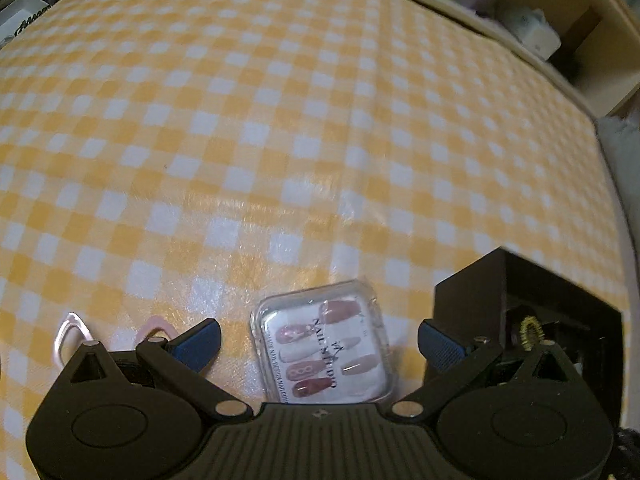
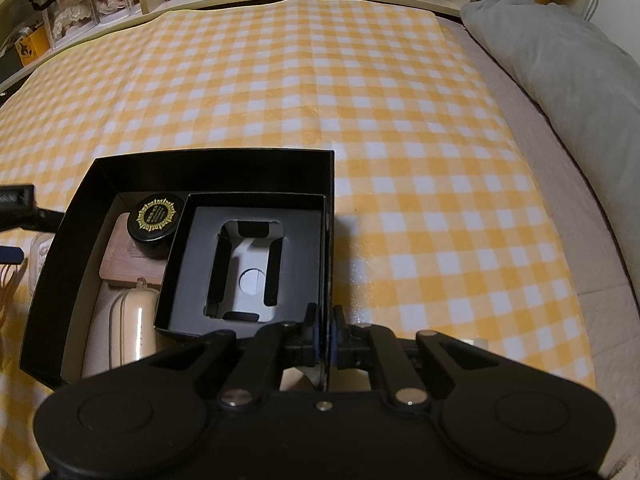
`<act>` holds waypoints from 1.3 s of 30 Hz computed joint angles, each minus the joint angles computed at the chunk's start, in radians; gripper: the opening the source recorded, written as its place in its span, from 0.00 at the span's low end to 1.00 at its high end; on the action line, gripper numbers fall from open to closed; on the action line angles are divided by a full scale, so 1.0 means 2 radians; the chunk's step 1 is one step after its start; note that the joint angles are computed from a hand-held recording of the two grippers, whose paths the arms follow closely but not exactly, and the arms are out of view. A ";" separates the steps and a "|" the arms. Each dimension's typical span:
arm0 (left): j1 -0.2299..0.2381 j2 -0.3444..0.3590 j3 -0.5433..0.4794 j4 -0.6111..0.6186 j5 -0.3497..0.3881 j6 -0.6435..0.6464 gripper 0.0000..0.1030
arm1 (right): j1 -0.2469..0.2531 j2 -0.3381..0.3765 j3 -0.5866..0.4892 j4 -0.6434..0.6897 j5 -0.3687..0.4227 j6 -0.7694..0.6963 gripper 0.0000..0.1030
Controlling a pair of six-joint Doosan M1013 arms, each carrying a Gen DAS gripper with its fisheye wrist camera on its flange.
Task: Organize rigid objects
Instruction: 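Move the left tool over the clear nail-tip case, then close the left tool on the nail-tip case and lift it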
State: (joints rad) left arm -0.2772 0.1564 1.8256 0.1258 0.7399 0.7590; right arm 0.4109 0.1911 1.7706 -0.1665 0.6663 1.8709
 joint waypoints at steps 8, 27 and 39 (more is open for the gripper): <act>-0.017 0.002 0.005 0.065 0.001 0.007 1.00 | 0.000 0.000 0.000 0.001 0.000 0.000 0.08; 0.010 -0.014 0.012 0.038 0.029 0.075 1.00 | 0.003 0.000 -0.001 -0.005 0.001 0.006 0.08; -0.014 -0.002 0.018 0.106 0.008 0.096 0.75 | 0.003 0.001 0.001 -0.005 -0.001 0.006 0.08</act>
